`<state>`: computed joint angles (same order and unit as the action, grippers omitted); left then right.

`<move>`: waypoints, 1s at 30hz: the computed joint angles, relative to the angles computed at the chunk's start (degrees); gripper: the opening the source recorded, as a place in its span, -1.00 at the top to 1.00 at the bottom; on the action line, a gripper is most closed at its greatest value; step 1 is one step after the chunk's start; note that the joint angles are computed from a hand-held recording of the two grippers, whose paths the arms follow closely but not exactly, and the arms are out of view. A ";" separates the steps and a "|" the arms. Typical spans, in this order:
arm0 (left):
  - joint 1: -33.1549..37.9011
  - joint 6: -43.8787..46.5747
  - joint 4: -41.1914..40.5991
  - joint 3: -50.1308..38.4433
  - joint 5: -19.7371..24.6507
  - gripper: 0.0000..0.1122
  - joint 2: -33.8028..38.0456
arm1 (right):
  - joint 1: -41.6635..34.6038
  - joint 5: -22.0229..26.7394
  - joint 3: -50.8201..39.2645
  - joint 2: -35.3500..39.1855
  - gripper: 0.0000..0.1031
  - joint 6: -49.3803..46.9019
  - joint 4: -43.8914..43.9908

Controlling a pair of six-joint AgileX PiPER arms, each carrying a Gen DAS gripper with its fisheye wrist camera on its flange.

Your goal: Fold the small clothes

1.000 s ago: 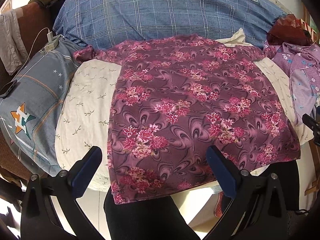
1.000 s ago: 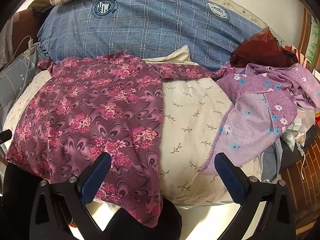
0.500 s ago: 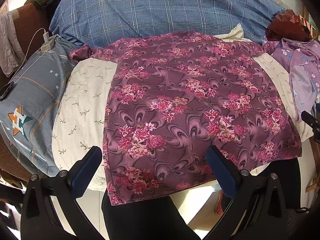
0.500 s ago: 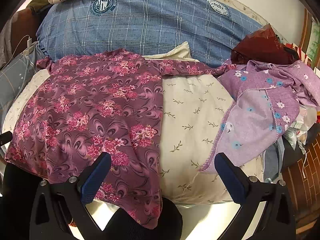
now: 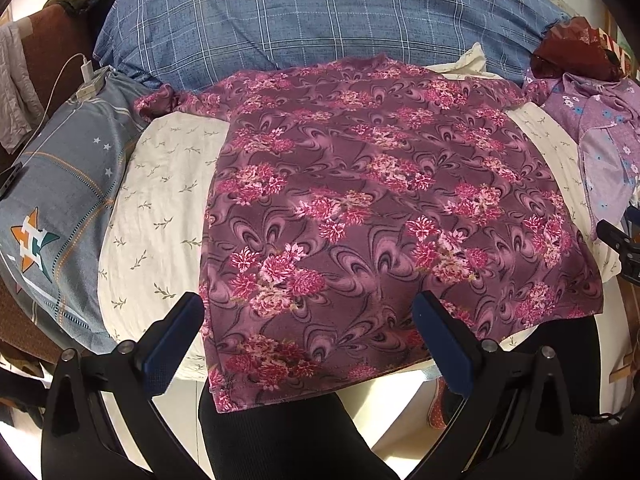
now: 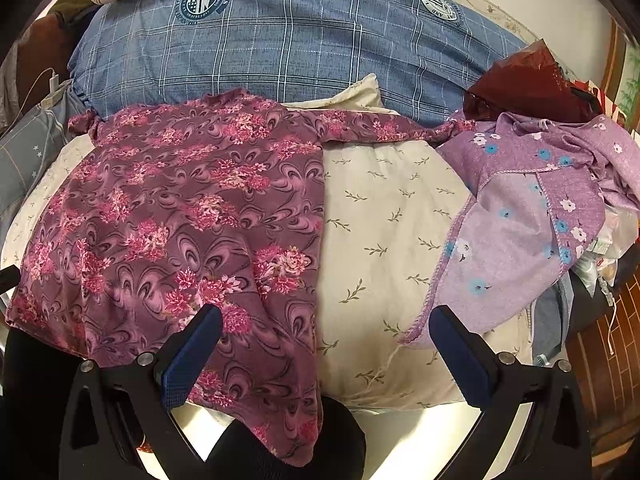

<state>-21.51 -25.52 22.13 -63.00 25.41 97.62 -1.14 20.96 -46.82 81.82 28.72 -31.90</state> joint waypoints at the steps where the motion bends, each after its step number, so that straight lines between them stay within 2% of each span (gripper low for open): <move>1: 0.08 0.19 -0.20 -0.18 0.11 -0.84 0.17 | -0.02 -0.15 0.04 -0.01 -0.99 0.17 -0.14; 14: 0.44 2.61 -2.81 -3.24 1.94 -0.84 2.39 | -2.08 -1.30 -1.11 1.96 -0.99 -3.11 2.97; 27: 0.89 4.95 -5.82 -9.49 4.91 -0.84 6.93 | -3.77 -1.39 -5.57 7.30 -0.99 -7.71 6.83; 30: 1.36 6.89 -8.09 -12.41 6.67 -0.84 8.80 | -4.93 -1.77 -7.08 8.88 -0.99 -12.12 11.23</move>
